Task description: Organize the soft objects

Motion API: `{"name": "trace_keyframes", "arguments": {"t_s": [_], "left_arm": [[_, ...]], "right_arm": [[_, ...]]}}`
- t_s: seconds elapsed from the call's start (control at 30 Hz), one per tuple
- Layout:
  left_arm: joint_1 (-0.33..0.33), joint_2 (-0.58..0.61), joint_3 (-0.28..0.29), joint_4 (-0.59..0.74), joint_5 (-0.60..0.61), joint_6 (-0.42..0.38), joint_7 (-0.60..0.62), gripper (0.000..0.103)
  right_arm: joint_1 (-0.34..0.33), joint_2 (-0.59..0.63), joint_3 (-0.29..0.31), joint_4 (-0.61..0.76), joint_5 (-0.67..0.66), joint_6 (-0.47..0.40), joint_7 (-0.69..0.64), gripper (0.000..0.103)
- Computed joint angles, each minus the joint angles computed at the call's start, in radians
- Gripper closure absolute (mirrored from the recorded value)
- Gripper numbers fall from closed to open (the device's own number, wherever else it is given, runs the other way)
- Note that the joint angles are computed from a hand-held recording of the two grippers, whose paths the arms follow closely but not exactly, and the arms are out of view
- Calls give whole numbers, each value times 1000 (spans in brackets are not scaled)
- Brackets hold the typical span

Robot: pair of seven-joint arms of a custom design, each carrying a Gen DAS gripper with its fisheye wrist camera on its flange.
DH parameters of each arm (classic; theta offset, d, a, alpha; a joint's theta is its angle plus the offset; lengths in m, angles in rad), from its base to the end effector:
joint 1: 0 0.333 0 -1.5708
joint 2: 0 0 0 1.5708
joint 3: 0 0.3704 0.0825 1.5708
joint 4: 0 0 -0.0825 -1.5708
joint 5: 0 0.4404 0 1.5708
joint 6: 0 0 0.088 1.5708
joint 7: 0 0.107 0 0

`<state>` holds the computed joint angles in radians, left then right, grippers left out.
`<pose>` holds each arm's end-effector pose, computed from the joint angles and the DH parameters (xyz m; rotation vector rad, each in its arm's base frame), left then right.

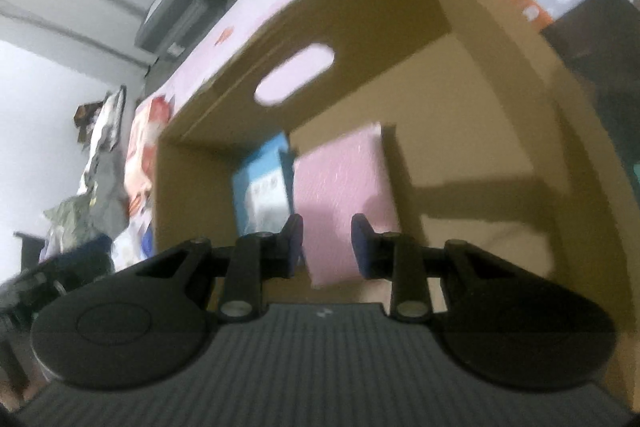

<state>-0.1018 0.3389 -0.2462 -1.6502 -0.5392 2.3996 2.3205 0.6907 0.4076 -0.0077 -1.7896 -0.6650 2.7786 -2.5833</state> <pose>0.7202 -0.2403 0.4963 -1.1840 2.6820 -0.9899 0.5676 0.4979 0.4002 -0.8232 2.3134 -0.0135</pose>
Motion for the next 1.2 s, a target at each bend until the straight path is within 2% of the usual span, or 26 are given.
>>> {"name": "trace_keyframes", "arguments": {"t_s": [0.1, 0.2, 0.23, 0.3, 0.47, 0.57, 0.63, 0.73, 0.83, 0.9, 1.0, 1.13, 1.2], "left_arm": [[38, -42, 9, -65, -53, 76, 50, 18], [61, -57, 32, -95, -55, 105, 63, 17], [66, -57, 39, -99, -48, 115, 61, 17], [78, -56, 50, -106, -39, 138, 61, 17], [118, -41, 61, -108, -39, 183, 75, 17], [143, -29, 64, -102, -50, 192, 76, 17], [160, -19, 65, -92, -59, 190, 77, 17], [178, -6, 67, -90, -70, 219, 78, 17], [203, 4, 68, -83, -86, 259, 81, 17], [224, 7, 62, -78, -108, 279, 98, 17], [240, 18, 67, -69, -111, 321, 102, 17], [255, 41, 78, -44, -84, 349, 75, 18], [257, 53, 83, -30, -60, 348, 58, 21]], "right_arm": [[-18, 31, 32, 4, 78, 10, -13, 76], [-8, 74, 15, 10, 124, 56, 30, 76], [-4, 87, 10, 24, 136, 47, 29, 76], [26, 102, -31, 37, 122, 61, 69, 76], [24, 131, -35, 102, 135, 3, 49, 76], [17, 151, -22, 150, 146, -62, 0, 76], [24, 160, -30, 165, 141, -74, 8, 76], [10, 166, -15, 174, 160, -78, -9, 74], [-7, 157, 15, 181, 206, -107, -50, 67], [2, 138, 19, 192, 206, -162, -78, 58], [20, 105, 28, 220, 183, -276, -131, 56], [52, 125, 24, 346, 100, -374, -196, 56], [56, 173, 20, 442, 66, -358, -245, 56]]}}
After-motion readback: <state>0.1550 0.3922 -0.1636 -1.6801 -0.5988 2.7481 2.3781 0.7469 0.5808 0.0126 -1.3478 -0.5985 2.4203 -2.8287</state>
